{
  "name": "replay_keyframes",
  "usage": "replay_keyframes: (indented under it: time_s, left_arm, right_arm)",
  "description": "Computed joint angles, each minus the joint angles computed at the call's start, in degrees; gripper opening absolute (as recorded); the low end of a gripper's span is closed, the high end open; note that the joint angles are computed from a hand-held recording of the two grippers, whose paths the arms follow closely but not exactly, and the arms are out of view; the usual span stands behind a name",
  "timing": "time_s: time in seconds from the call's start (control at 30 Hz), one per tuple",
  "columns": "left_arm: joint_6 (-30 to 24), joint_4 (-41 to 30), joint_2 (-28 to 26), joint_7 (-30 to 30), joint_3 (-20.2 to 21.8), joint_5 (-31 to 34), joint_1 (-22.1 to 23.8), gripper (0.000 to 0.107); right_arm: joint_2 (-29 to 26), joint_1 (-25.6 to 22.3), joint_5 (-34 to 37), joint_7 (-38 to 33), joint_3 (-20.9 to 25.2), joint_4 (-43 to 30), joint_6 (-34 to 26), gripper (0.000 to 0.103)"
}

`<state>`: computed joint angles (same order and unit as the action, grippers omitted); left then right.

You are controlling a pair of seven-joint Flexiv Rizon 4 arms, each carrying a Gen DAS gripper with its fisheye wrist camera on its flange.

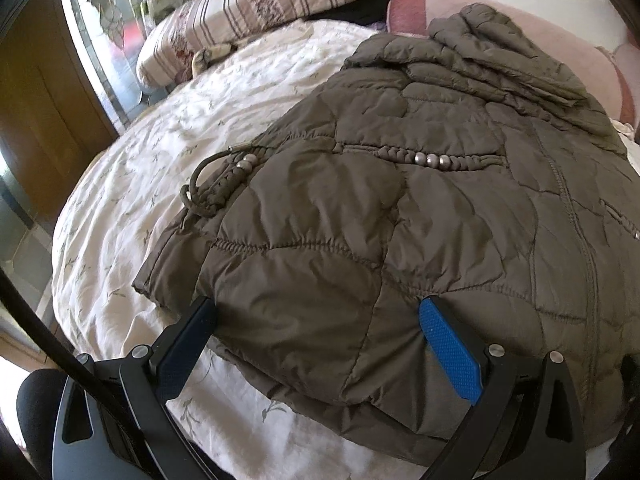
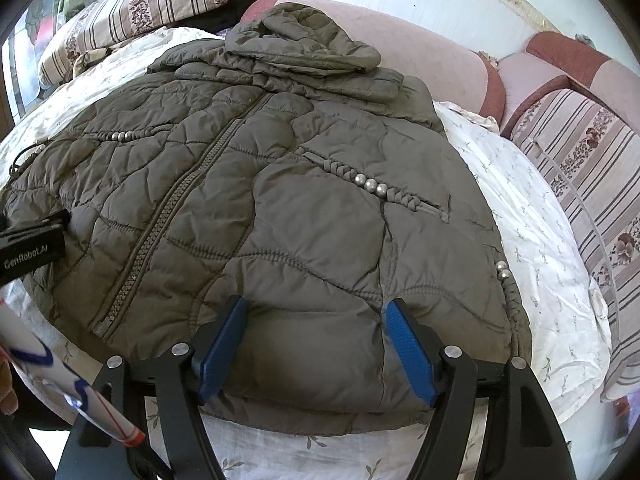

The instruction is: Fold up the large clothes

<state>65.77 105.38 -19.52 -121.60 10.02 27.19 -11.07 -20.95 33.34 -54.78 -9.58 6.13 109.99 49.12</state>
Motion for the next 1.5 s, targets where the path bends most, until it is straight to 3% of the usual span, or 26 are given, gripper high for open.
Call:
replay_keyframes:
  time_s: [0.13, 0.3, 0.43, 0.53, 0.63, 0.8, 1.0, 1.2, 1.27, 1.4, 1.5]
  left_arm:
    - [-1.51, 0.81, 1.03, 5.32, -3.03, -6.86, 2.44, 0.101]
    - [2.20, 3.94, 3.63, 14.66, -6.94, -15.26, 4.30, 0.101]
    - [6.44, 4.88, 5.17, 16.59, -6.24, -16.13, 3.52, 0.101]
    - [12.33, 5.04, 6.39, 11.61, -1.93, -9.05, 0.66, 0.101]
    - [14.81, 4.19, 7.97, 4.08, 2.28, 0.54, -2.83, 0.101]
    - [16.95, 3.81, 10.70, -0.96, 1.84, 9.55, -3.00, 0.101]
    - [17.10, 4.52, 12.91, -1.85, -1.36, 12.39, -0.65, 0.101]
    - [16.50, 5.75, 13.39, -0.07, -3.83, 10.43, 1.39, 0.101]
    - [16.59, 6.15, 13.44, 0.64, -4.22, 9.58, 1.68, 0.101]
    - [16.95, 6.69, 13.33, 1.86, -4.61, 8.17, 1.89, 0.101]
    - [17.07, 6.92, 13.14, 2.81, -4.71, 7.31, 1.83, 0.101]
  right_arm:
    - [0.62, -1.04, 0.37, 1.10, -0.05, 1.05, 3.15, 0.077]
    - [3.32, -2.17, -3.51, 7.01, -1.39, 3.66, 6.34, 0.077]
    - [6.53, -4.87, -6.16, 13.88, -1.46, 6.80, 6.45, 0.077]
    - [8.05, -6.60, -7.77, 16.85, -0.74, 8.41, 6.38, 0.077]
    - [8.40, -7.39, -8.58, 17.47, 0.27, 9.00, 6.25, 0.077]
    - [8.29, -7.38, -8.90, 16.54, 1.09, 9.13, 5.07, 0.077]
    - [10.00, -8.89, -7.88, 18.87, 1.16, 11.04, 4.27, 0.077]
    - [14.10, -12.55, -3.03, 23.97, 1.57, 16.18, 3.64, 0.078]
    - [15.06, -14.34, -2.33, 25.89, 1.42, 18.34, 6.94, 0.080]
    - [14.94, -18.39, -3.96, 31.12, -0.11, 22.41, 20.39, 0.081]
    - [14.66, -19.39, -6.33, 34.57, -1.03, 23.51, 24.89, 0.082]
